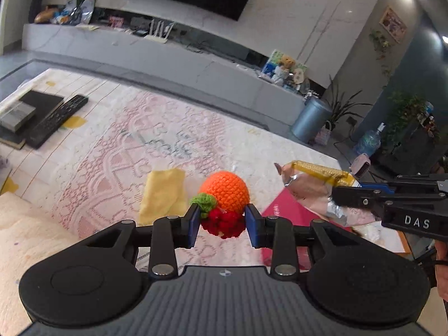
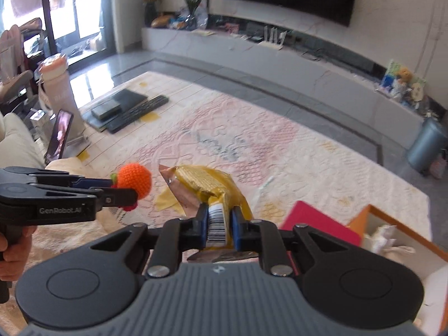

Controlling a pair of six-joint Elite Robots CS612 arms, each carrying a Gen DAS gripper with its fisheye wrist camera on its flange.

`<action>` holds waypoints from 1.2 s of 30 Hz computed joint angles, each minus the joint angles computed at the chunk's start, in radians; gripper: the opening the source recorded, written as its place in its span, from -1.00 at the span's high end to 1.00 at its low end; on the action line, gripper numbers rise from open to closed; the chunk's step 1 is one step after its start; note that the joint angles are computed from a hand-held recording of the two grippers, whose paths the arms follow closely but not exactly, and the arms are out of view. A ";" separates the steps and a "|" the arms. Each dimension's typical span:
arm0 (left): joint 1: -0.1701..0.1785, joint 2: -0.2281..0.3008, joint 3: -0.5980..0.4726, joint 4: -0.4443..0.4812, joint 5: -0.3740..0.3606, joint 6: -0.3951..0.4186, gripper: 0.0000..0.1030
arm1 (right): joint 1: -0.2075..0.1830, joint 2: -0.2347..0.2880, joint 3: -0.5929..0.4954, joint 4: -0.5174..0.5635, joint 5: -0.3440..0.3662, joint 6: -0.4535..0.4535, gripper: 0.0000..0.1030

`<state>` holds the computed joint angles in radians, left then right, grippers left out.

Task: Organize soft objects
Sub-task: 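Carry the fruit with the left tool while the right tool carries the packet into the box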

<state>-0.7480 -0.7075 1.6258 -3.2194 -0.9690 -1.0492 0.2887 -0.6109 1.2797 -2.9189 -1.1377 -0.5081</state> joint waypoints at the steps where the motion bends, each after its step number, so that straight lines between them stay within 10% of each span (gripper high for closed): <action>1: -0.003 0.002 -0.011 -0.001 -0.002 0.021 0.25 | -0.009 -0.007 0.013 -0.021 -0.003 0.012 0.70; 20: 0.009 0.179 -0.417 0.079 -0.265 0.374 0.26 | -0.166 -0.039 0.084 -0.170 -0.155 0.221 0.70; 36: 0.056 0.516 -1.075 0.529 -0.515 0.461 0.26 | -0.216 0.164 -0.231 0.092 -0.213 0.322 0.70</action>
<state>-0.6924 -0.1919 0.5505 -2.6906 -1.4839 -0.5885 0.0732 -0.4470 1.0486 -2.8271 -1.3505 -0.1858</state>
